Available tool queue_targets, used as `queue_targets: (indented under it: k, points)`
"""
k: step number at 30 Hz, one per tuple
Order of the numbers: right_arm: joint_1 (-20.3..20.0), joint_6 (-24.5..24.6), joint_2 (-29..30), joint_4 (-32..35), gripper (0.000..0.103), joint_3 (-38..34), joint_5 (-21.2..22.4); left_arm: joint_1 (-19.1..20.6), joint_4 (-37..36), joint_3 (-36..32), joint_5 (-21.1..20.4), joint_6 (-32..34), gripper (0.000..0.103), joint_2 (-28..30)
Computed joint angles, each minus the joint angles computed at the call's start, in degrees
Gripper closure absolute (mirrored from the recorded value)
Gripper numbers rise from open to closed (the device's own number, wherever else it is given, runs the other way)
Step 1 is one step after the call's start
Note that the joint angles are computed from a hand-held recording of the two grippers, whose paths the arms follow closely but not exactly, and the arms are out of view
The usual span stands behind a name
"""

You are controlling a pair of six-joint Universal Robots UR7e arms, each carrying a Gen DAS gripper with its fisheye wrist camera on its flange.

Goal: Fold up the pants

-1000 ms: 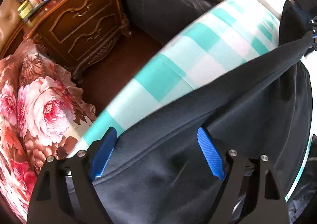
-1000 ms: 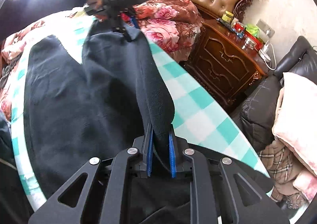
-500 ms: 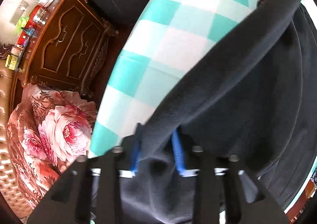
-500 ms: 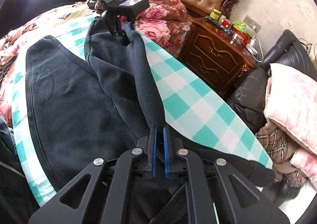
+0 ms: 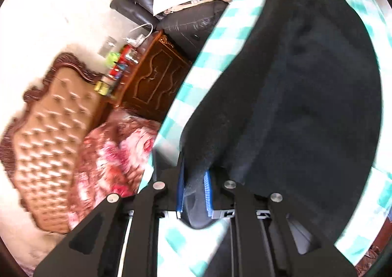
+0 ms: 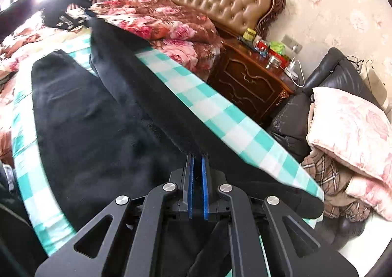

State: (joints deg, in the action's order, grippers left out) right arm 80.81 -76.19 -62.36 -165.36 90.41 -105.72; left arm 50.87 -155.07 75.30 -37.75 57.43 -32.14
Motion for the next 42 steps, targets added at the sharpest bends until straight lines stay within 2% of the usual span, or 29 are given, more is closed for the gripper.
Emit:
queue_targets:
  k: [2,4,7,12,16,20,23,25,26,28,30,33,36,40,42]
  points:
    - [-1.2,-1.4,-2.1,-4.3,0.097,5.8,0.7,-2.0,-6.5,10.2,2.8,-2.7,0.089,-2.5]
    - [-3.3,-0.7,-4.1,-7.5,0.097,11.5,2.9,-3.3,-13.6,18.2,5.9,-4.6,0.089,-2.6]
    - [-5.9,0.3,-4.3,-13.1,0.097,17.4,4.0,-3.0,-22.1,22.6,8.8,-7.0,0.089,0.6]
    - [-8.0,-0.4,-2.9,-21.9,0.097,22.4,3.7,-2.5,-32.1,23.5,11.7,-6.9,0.089,5.8]
    - [-7.6,0.8,-4.3,-23.9,0.097,23.6,5.7,-3.4,-34.0,23.3,12.6,-8.0,0.089,4.9]
    - [-8.5,4.6,-5.5,-21.9,0.097,23.5,8.2,-3.4,-27.8,23.8,12.1,-17.5,0.089,3.0]
    - [-8.9,6.8,-5.3,-21.5,0.097,24.0,7.3,-3.1,-23.8,23.4,14.1,-20.2,0.089,4.9]
    - [-8.7,6.4,-6.5,-24.3,0.097,26.2,9.2,-3.6,-23.9,22.8,16.3,-21.3,0.089,6.0]
    - [-9.0,6.9,-6.9,-24.5,0.097,26.8,10.8,-3.7,-22.7,22.6,16.5,-24.2,0.088,5.8]
    - [-10.9,11.0,-7.1,-21.1,0.097,25.9,12.4,-3.2,-19.0,22.3,16.2,-30.1,0.087,4.9]
    - [-11.9,13.0,-6.3,-17.9,0.097,24.9,11.4,-3.1,-18.5,22.0,16.4,-31.0,0.087,5.1]
    - [-11.1,11.9,-6.6,-19.9,0.097,25.8,11.4,-3.5,-18.1,22.1,18.1,-30.5,0.086,5.7]
    - [-10.9,14.5,-6.8,-17.6,0.097,24.9,11.2,-3.7,-17.3,22.5,18.2,-31.9,0.086,5.3]
    - [-11.3,14.8,-8.7,-18.4,0.097,26.8,13.3,-3.7,-22.5,23.1,17.9,-28.9,0.084,5.3]
    - [-11.5,16.0,-7.9,-17.0,0.097,26.1,11.5,-3.5,-23.7,23.6,17.2,-29.0,0.084,5.3]
